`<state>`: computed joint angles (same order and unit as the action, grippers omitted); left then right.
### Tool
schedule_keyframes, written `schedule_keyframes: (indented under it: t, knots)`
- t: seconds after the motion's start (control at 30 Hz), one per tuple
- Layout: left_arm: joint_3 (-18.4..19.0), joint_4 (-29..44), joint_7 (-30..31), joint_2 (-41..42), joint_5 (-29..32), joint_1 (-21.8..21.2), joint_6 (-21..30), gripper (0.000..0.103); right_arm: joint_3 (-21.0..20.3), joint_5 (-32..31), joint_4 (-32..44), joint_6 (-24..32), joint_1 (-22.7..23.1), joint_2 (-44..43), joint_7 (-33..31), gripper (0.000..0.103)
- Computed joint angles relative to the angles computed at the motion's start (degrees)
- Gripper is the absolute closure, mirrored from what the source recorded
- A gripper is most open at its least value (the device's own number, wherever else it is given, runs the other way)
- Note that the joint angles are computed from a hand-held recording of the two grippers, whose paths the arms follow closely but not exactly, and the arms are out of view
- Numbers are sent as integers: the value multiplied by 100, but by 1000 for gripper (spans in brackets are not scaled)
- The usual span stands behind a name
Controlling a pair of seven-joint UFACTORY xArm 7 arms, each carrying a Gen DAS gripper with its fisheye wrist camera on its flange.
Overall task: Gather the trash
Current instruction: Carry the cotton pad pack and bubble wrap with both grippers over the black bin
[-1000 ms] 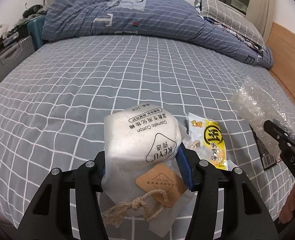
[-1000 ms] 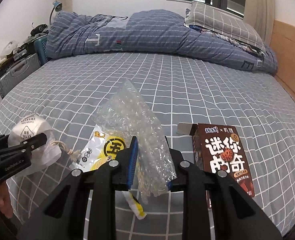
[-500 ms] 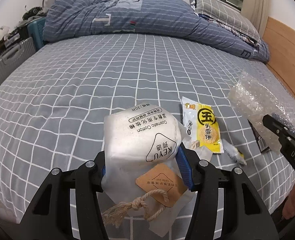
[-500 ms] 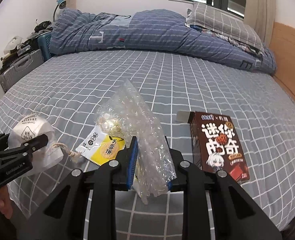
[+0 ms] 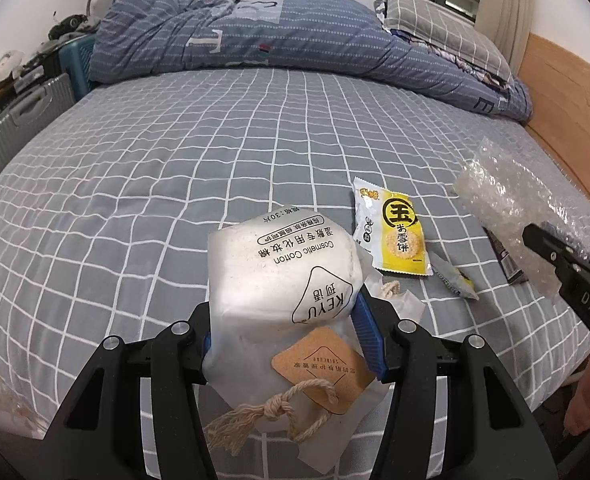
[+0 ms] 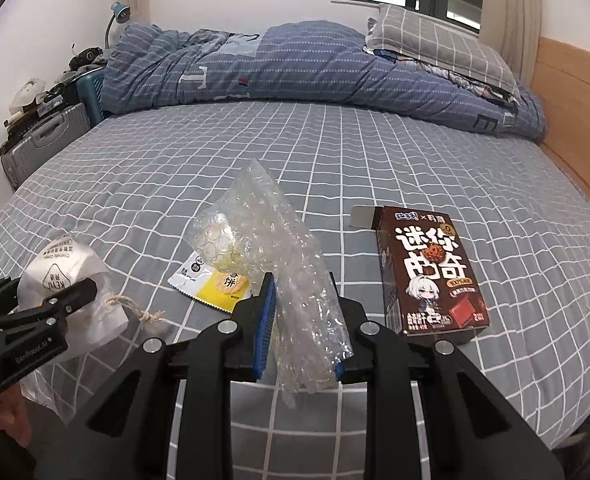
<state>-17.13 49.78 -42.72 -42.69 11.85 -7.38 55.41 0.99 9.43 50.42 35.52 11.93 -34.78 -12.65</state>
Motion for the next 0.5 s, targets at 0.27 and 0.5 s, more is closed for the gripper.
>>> schedule_keyframes:
  t: [0.27,0.5]
  knots:
    - [-118,25,-96,-275,-103,-113,205,50,-95,85,-205,292,33,-494,4,80]
    - [-262,101,-184,-429,-196,-206,390,50,-169,93,-439,613,-23,-971,-19,80]
